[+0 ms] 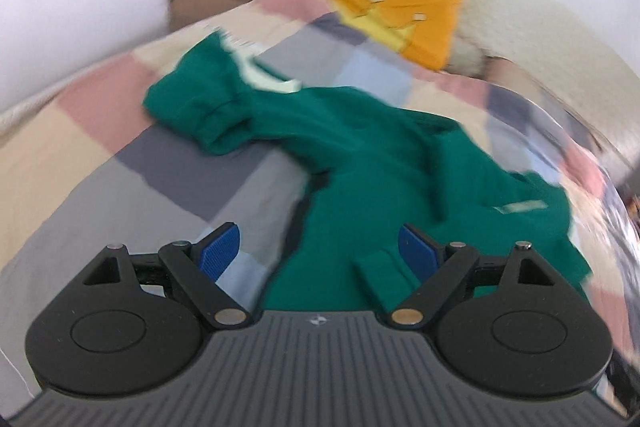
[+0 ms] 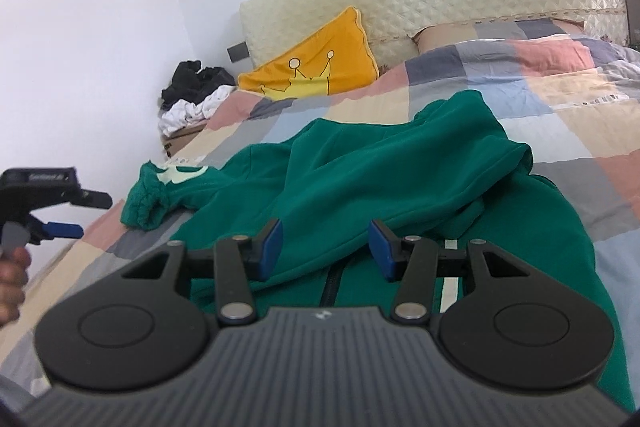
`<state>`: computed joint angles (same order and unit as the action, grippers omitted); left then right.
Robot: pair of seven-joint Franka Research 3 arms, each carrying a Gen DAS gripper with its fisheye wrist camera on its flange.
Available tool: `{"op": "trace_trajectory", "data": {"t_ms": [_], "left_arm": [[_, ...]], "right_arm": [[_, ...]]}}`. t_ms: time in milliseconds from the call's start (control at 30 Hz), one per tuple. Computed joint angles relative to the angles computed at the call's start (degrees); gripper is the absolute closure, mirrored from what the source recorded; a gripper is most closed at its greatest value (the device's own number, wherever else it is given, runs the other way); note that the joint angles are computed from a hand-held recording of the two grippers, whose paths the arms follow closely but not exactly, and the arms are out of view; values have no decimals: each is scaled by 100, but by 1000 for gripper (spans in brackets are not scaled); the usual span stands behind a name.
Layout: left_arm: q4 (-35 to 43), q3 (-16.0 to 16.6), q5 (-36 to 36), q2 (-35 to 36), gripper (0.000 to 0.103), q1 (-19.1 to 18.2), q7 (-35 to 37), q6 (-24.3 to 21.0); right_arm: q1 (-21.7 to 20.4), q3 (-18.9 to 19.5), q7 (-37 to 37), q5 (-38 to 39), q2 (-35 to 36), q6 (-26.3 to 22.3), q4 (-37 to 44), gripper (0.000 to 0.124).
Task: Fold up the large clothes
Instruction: 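Move the left gripper to the other green sleeve cuff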
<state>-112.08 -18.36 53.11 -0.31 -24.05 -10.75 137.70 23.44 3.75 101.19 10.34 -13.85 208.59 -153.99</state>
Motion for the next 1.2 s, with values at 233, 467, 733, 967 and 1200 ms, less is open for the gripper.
{"op": "trace_trajectory", "data": {"t_ms": [233, 467, 733, 967, 1200], "left_arm": [[-237, 409, 130, 144, 14, 525, -432, 776], [-150, 908, 827, 843, 14, 931, -1846, 2183], [729, 1125, 224, 1683, 14, 871, -597, 1405], [1705, 1302, 120, 2251, 17, 508, 1061, 42], [2300, 1409, 236, 2399, 72, 202, 1723, -747]], "right_arm": [[-194, 318, -707, 466, 513, 100, 417, 73], [-168, 449, -1529, 1212, 1159, 175, 954, 73], [16, 405, -2124, 1955, 1716, 116, 1526, 73], [175, 348, -2462, 2420, 1961, 7, 1806, 73], [237, 330, -2609, 2613, 1988, 17, 1865, 73]]}}
